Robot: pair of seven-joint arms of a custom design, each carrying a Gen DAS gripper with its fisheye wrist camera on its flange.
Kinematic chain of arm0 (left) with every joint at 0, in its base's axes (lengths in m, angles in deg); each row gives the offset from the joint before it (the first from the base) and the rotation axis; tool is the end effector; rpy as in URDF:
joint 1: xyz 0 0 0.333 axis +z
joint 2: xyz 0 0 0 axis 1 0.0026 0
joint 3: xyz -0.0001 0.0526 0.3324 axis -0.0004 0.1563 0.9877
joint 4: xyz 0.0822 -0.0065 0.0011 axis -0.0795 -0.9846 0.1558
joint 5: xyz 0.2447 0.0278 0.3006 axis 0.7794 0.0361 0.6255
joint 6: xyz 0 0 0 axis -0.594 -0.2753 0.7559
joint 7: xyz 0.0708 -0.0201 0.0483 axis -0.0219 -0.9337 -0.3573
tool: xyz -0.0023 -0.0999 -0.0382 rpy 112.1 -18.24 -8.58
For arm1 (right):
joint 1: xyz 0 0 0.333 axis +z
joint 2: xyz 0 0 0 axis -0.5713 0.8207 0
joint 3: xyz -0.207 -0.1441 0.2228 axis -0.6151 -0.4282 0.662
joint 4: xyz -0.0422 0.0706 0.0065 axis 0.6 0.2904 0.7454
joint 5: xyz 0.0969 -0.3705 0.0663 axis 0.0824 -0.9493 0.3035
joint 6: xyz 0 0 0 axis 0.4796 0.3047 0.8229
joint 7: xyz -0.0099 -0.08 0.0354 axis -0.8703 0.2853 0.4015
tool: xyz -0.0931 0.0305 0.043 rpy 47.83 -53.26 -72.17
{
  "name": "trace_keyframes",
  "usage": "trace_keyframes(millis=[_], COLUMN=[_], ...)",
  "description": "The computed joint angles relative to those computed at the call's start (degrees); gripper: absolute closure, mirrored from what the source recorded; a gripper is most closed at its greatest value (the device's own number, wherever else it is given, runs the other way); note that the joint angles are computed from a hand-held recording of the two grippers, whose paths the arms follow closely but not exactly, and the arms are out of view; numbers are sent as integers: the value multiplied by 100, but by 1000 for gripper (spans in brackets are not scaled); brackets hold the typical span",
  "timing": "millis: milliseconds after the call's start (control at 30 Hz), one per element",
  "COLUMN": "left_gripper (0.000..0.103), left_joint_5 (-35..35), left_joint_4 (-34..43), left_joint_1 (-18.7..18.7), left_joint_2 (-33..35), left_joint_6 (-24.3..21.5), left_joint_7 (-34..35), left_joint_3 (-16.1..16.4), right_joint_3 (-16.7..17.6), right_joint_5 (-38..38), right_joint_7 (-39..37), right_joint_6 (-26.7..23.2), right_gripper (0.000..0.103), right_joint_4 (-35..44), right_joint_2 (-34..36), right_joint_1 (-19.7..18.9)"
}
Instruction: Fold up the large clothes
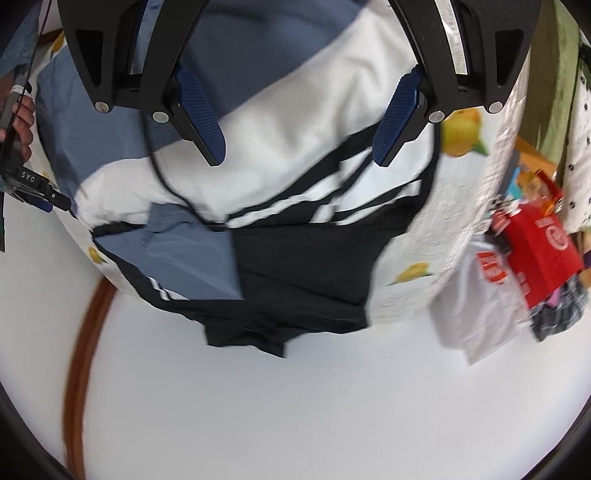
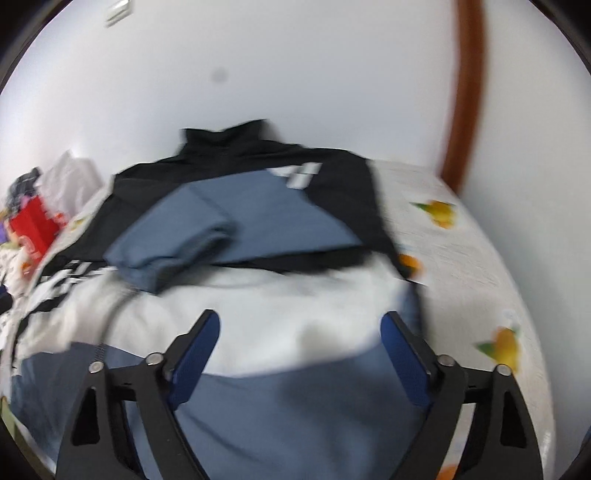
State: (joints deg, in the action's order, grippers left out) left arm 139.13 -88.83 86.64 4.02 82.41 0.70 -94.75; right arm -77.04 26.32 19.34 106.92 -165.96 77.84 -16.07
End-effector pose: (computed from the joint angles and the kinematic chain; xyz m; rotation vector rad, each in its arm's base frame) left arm 0.4596 -0.1414 0.3747 -2.0978 1.2847 -0.5896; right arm 0.6333 0.2337 0.3278 -2.0346 1.3304 -0.5252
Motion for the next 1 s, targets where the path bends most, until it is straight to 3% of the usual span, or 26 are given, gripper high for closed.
trace_keyframes(millis=[167,300,433,600,667,800,933,1000], left_gripper=[23,23,23,23,23,23,31,34], left_joint_5=[-397,-498,-785,-1337,-1737,-2361,-2793,-2976], left_joint_4=[733,1398,2120,3072,3487,3982,4362,4610], left_joint_1=[-203,-379,-522,-773,-816,-852,-931,-1003], left_joint_2=[569,1109,1745,2565,2922,3419,3800,4004], left_joint_6=[-185,-157,76,-23,-134,-99,-265,-568], left_joint_7=[695,1101,1739,2695,3265,3822,4309,4574], left_joint_3=[-75,-19,85,202,202,301,400,428], right_joint_3=[289,123,287,515,677,1314,984,930], right_joint_5=[164,182,164,88,43,-44,60,144], right_joint_7=[-186,-268,-543,-806,-877,-903,-825,-802], right_joint_6=[-139,-110,117,345,466,427,194,126], right_gripper=[39,39,39,39,39,39,39,39], right_joint_4=[-89,-144,-220,-196,-198,-61,180,250], right_joint_2=[-43,-93,-115,-51,-11,205,373,423], right_joint_1=[-692,-779,-1025,-1311,-1469,-2086,-1807,-1757])
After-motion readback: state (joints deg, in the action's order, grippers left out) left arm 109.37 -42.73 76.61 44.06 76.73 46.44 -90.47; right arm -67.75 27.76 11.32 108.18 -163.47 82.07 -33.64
